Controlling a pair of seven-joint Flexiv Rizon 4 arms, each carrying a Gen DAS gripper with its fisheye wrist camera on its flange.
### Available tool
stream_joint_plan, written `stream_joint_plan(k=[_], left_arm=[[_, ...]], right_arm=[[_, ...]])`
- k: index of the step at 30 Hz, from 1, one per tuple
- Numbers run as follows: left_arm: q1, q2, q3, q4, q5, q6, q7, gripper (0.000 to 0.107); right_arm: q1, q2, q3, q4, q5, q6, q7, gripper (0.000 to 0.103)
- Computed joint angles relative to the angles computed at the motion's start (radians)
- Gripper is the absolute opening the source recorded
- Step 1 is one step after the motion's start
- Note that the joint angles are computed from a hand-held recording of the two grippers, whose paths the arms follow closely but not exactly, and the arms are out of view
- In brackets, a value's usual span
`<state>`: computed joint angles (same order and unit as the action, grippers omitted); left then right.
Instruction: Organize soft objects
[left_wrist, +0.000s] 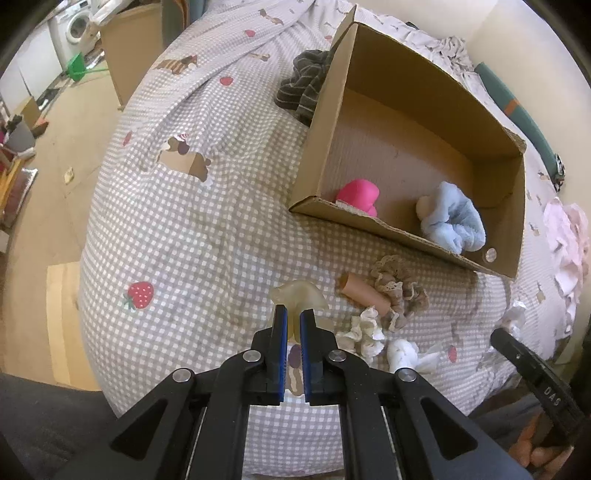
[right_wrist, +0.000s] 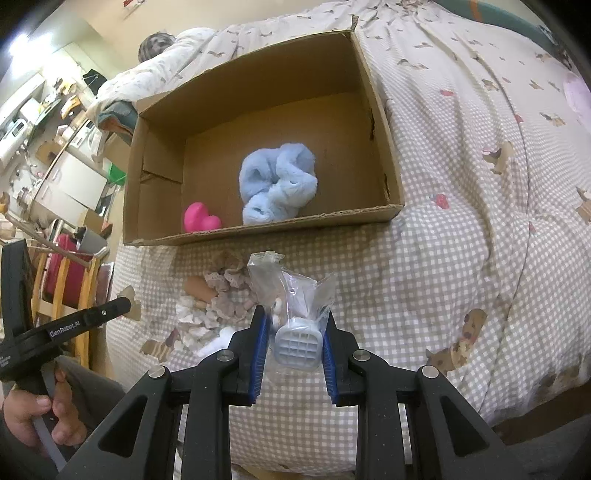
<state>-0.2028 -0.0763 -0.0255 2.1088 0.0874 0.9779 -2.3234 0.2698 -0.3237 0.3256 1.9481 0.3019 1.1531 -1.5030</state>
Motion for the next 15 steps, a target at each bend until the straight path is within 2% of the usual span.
stream_joint_plan(k=[3,5,10,15], left_arm=[[-0.004,-0.029,-0.02,-0.048,0.097,-0.021,-0.057,0.006],[-0.034,-0.026,-0.008,-0.071,0.141,-0.037,-0.088,0.006],[-0.054,-0.057,0.002,-0.159,0.254,-0.035,-0.114,0.006],[-0.068,-0.072,0.008,-0.239,0.319,-0.035,-0.102,0.006]], right_arm=[[0.0,0.004,0.001,0.002,0.005,0.007,0.0,0.028],[-0.005,0.008,0.007,0.002,0.017,0.015,-0.01,0.028],[-0.022,0.026,0.016,-0.007,0.055,0.036,-0.043,0.028],[-0.027,0.06,0.015,-0.028,0.079,0.062,-0.095,0.028]])
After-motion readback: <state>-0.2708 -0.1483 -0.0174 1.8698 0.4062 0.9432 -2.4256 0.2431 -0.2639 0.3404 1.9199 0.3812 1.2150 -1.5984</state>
